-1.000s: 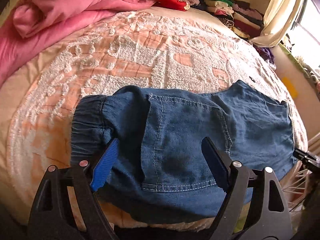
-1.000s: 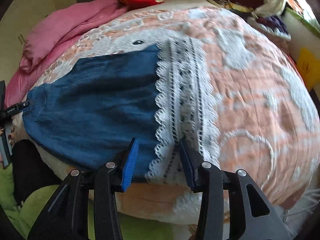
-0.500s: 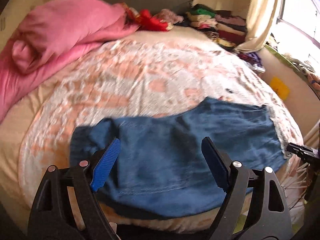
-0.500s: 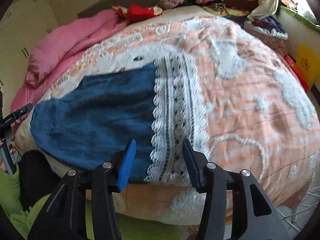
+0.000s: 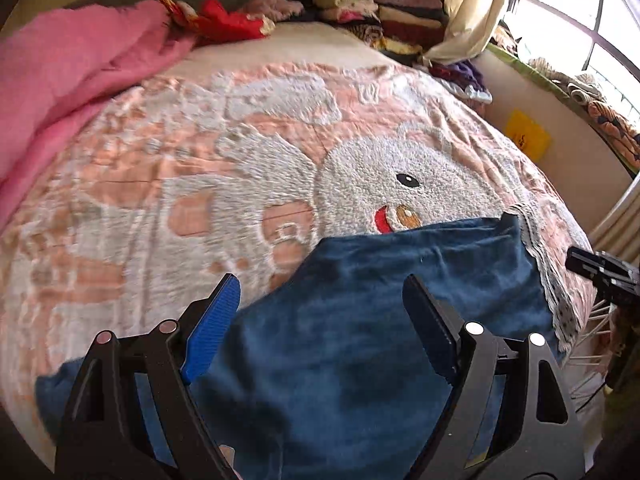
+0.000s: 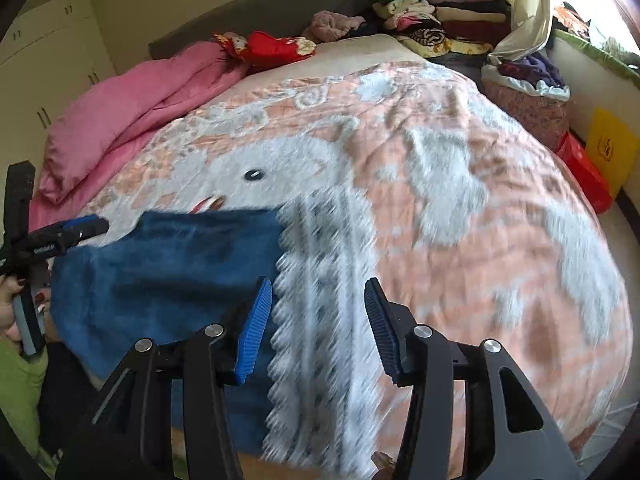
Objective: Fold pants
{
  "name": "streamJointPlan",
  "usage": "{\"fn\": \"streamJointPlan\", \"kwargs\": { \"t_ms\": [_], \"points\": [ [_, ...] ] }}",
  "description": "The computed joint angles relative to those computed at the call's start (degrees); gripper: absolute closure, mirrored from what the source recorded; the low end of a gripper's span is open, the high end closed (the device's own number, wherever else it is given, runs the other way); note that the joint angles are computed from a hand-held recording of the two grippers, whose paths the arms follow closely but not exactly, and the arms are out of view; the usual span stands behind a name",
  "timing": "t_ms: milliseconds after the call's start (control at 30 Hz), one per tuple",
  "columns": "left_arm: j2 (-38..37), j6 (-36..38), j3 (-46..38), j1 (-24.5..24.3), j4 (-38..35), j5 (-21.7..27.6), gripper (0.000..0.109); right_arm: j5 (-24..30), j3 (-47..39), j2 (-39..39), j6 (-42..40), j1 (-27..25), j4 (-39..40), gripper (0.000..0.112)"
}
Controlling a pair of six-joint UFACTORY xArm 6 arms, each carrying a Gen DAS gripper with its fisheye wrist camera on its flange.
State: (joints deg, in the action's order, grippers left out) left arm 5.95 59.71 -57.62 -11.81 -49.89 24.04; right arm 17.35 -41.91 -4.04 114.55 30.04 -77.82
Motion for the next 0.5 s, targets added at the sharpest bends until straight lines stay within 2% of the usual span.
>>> {"fn": "streamJointPlan", "kwargs": {
  "t_ms": [200,300,367,400,433,500],
  "points": [
    [8.1,-5.3,-6.9,-0.5,2.8,1.7,0.032,-9.0,-4.4,5.3,-3.1,-8.4,1.0,0.065],
    [11.9,-6.1,-10.8,-0.2,2.3,4.6,0.032,-14.5,-7.2,8.9,-2.2,-11.6,-0.7,0.065],
    [14.2,-7.9,-12.5,-0.5,3.6,4.7,0.036,-15.6,-8.5,10.5,-3.3,-12.3,0.1,0.065],
    [14.6,-8.0,-12.5,-0.8,3.6,4.1,0.051,-15.9,-9.0,11.3,-5.4,-12.4,1.9,0.065],
    [14.4,-7.1,-12.0,-1.2,2.9,3.0,0.079,-15.7,-9.4,11.8,-6.0,-12.3,2.5,0.065],
    [13.8,-3.1,-12.3,-0.3,-2.1,7.0,0.108,-15.6,-9.8,12.3,-6.7,-12.1,3.1,0.065]
  ]
}}
